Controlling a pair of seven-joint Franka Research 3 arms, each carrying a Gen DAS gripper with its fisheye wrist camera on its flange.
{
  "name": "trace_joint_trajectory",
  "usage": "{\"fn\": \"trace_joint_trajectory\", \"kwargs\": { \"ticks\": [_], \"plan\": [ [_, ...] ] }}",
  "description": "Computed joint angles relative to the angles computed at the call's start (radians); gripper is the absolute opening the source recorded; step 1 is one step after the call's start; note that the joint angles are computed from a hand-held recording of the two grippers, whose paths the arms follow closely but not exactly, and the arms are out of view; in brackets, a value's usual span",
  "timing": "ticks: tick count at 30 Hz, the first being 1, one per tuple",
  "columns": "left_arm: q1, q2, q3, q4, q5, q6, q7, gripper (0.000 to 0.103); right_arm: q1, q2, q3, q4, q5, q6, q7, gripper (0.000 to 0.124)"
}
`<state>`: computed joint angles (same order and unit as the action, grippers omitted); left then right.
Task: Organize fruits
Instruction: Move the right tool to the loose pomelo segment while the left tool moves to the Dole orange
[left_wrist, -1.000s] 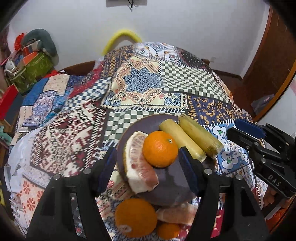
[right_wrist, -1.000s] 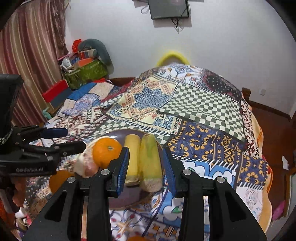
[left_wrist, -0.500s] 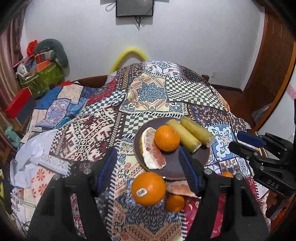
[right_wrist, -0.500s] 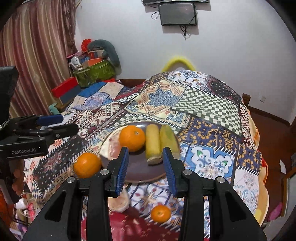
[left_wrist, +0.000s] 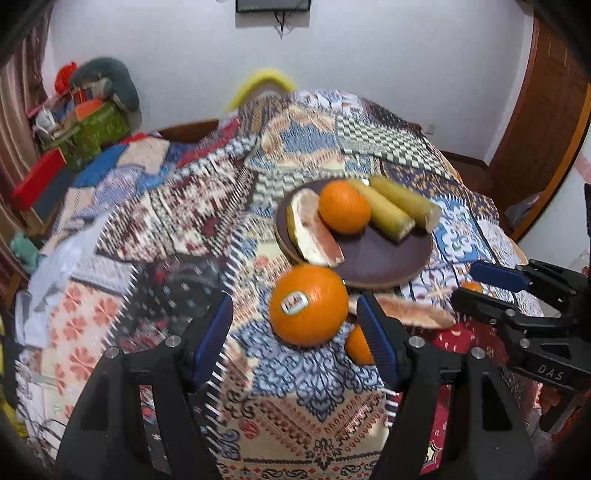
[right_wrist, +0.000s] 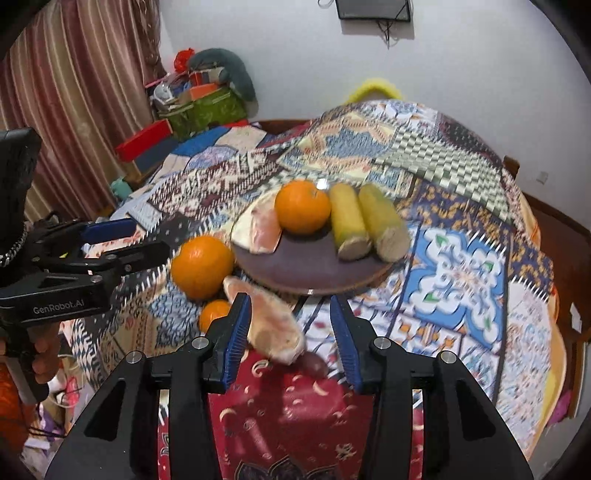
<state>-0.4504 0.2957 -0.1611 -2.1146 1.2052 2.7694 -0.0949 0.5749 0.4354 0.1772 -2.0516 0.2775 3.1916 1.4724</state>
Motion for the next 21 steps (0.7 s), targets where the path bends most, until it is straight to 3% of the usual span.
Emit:
{"fn": "trace_joint_trajectory", "kwargs": {
  "ticks": [5,12,15,19,21],
  "plan": [
    [0.002,0.034,0.006,0.006,0.005,0.047,-0.015,0.069,-0.016,0.017,0.025,0.003,0.012,-0.025,-0.001,0.041],
    [-0.007,0.087,0.03,0.044,-0.031,0.08,0.015,0.069,-0.097,0.051,0.115,0.026,0.046,-0.038,-0.041,0.041],
    [-0.012,0.109,0.046,0.061,-0.049,0.084,0.026,0.069,-0.081,0.056,0.102,0.035,0.046,-0.054,-0.05,0.041],
    [-0.013,0.137,0.064,0.078,-0.073,0.125,0.043,0.069,-0.114,0.066,0.143,0.04,0.062,-0.062,-0.088,0.041],
    [-0.032,0.149,0.082,0.091,-0.066,0.123,0.035,0.069,-0.095,0.071,0.123,0.045,0.061,-0.061,-0.089,0.041]
  ]
}}
